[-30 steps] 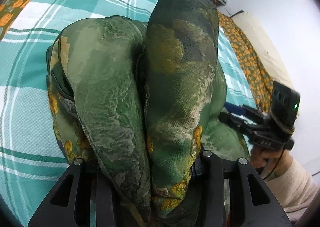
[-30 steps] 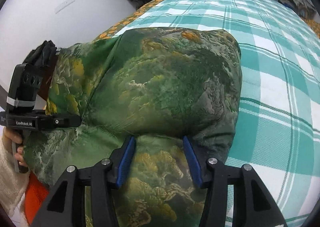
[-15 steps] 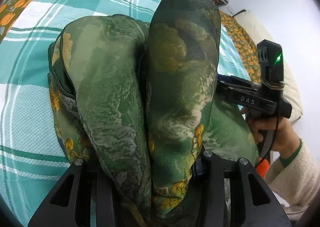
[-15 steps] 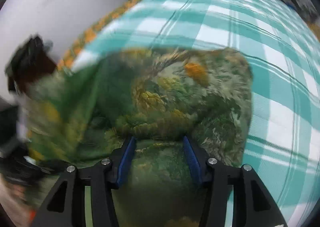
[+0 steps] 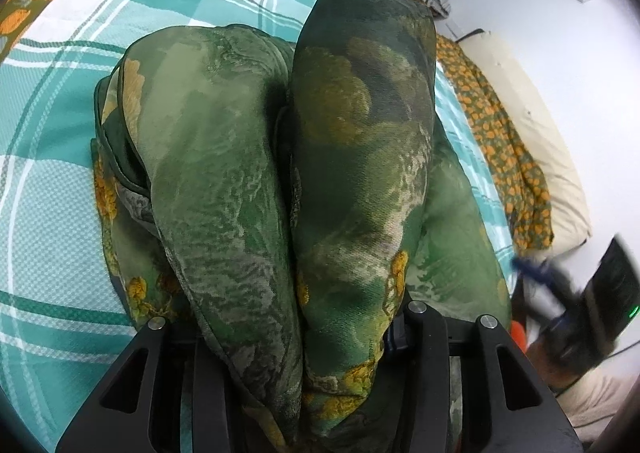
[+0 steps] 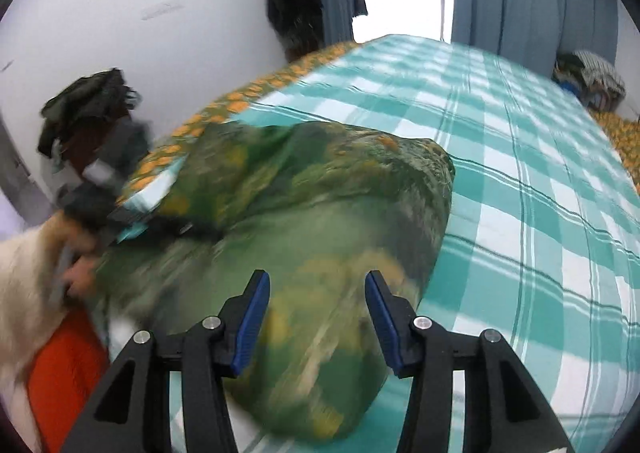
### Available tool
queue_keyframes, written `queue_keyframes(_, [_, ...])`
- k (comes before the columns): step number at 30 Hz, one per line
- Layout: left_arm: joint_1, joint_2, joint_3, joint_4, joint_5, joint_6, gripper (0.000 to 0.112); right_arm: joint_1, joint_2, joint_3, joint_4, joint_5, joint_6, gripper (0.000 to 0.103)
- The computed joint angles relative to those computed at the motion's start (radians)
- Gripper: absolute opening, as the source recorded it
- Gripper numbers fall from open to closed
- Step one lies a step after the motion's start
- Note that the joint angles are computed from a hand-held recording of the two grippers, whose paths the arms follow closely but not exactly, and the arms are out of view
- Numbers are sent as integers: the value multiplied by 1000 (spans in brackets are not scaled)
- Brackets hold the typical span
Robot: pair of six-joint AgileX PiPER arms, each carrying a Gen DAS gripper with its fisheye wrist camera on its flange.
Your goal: Fold large clothes
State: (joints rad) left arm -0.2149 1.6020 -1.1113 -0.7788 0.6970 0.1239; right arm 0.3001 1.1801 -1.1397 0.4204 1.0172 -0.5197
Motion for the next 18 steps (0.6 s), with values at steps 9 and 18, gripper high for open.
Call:
queue_keyframes(9, [-8, -7, 6, 50, -16, -47, 45, 59, 67, 146, -52, -148, 62, 54])
queue_keyframes(18, [-50, -26, -38, 203, 1, -220, 56, 66, 23, 9, -98, -19, 174, 54])
